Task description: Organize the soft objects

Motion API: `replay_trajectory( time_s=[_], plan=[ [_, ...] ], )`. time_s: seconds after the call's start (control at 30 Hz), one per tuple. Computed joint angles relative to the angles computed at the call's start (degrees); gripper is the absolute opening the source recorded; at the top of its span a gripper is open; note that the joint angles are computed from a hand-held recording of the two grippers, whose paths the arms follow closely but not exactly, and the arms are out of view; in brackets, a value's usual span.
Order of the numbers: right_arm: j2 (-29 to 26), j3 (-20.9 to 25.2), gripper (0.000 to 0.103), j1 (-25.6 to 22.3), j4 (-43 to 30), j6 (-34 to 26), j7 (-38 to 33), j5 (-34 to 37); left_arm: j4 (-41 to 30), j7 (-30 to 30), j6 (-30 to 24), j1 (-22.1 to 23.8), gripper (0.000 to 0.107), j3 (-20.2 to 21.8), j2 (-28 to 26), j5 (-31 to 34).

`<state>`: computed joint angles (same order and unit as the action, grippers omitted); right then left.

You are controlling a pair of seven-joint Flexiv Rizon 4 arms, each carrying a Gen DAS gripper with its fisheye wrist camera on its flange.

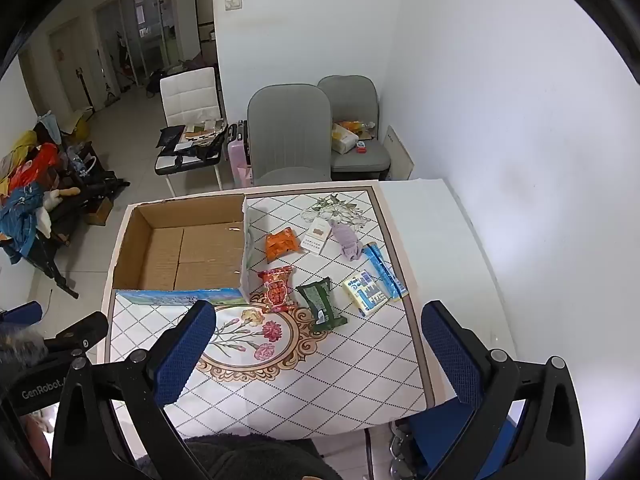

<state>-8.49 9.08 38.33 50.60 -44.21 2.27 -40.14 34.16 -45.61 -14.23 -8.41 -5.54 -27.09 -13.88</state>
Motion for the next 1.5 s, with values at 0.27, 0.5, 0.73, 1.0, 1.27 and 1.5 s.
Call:
replay_trajectory(
  time_s=[0.27, 0.5, 0.73, 1.0, 1.27, 1.5],
  plan=[
    [-0.4, -0.01, 0.103, 0.36, -0.49, -1.01, -0.99, -0.79, -1.89, -0.45, -0.51, 0.61, 0.103, -0.26, -1.02, -1.08],
    [0.21, 0.07, 0.103, 0.37, 0.37, -0.37, 0.04, -0.04, -6.79, -1.22, -3.1, 0.15, 0.103, -0.3, -3.09, -0.88],
    [-0.01, 0.12, 0.103, 0.28, -0.02, -0.53, -0.17, -0.03, -1.75, -0.37, -0.24, 0.32, 0.103, -0.17, -0.53, -1.05],
    [0.07, 0.05, 0.103, 0.1, -0.15, -0.3, -0.51, 0.05, -9.33, -2.23, -4.46, -0.33, 0.103, -0.31, -3.94, -0.91],
    [-0.03, 0.0, 0.103, 0.28, -0.58, -0.32, -0.7, -0.08, -7.07, -1.93, -3.2, -0.05, 0.103, -0.28, -2.74, -1.24],
    [0.36, 0.27, 0.103, 0.04, 0.58, 0.17, -0.62, -0.32, -10.75, -2.44, -5.16, -0.35, 0.103, -0.33, -4.39, -1.22]
  ],
)
